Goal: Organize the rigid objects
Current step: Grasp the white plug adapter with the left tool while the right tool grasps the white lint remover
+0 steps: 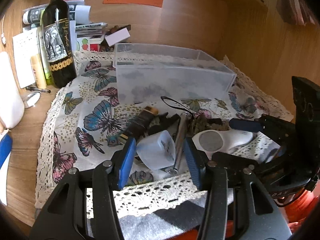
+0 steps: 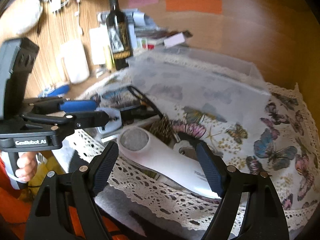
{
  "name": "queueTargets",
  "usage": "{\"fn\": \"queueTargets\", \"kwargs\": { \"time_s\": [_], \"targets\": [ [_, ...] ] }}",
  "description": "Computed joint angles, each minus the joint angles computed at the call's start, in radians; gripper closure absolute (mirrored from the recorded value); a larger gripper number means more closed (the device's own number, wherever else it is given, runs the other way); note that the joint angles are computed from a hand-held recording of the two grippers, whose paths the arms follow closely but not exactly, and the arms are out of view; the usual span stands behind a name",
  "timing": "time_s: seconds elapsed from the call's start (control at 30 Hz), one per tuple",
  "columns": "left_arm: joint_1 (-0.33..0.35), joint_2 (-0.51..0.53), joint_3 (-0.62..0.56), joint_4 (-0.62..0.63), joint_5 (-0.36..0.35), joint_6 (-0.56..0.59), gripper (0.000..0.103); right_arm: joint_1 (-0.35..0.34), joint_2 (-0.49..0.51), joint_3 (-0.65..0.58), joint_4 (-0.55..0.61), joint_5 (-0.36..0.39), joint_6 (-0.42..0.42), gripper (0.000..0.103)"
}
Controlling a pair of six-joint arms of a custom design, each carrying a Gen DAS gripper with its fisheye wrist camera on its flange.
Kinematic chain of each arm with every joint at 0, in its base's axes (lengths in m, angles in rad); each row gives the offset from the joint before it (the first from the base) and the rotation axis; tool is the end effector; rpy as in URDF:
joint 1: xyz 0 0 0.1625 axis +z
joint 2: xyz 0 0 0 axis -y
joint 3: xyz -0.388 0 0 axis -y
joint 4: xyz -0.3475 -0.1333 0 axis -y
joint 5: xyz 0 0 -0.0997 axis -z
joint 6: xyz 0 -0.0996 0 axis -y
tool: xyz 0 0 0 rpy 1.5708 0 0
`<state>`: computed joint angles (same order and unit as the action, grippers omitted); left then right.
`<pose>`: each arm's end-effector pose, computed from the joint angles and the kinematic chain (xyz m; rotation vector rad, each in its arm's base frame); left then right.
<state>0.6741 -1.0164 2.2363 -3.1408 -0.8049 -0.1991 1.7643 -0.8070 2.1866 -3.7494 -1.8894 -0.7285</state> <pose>-0.2190 -0.4340 0.1328 0.6906 2.4229 -0.9067 0.1909 -0.4433 0.1070 0.9550 -2.3017 0.9068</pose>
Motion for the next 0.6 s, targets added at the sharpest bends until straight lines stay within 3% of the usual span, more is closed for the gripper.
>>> {"fn": "queueTargets", "kwargs": {
  "time_s": [0.23, 0.4, 0.53, 0.6],
  "targets": [
    [0.037, 0.032, -0.031, 0.019, -0.012, -0.008, 0.054, 0.016, 0.028, -0.036, 0.035, -0.038, -0.054, 0.036],
    [0.046, 0.034, -0.041, 0.006, -0.03, 0.011, 0.06, 0.026, 0.035, -0.063, 0.101, -0.052, -0.066, 0.046],
    [0.038, 0.038, -0.03, -0.023, -0.01, 0.023, 0.061, 0.022, 0.025, -0.086, 0.191, -0.047, -0.036, 0.064],
    [0.027, 0.035, -0.017, -0.051, 0.004, 0.037, 0.071, 0.019, 0.025, -0.083, 0.187, -0.04, -0.029, 0.064]
  ]
}}
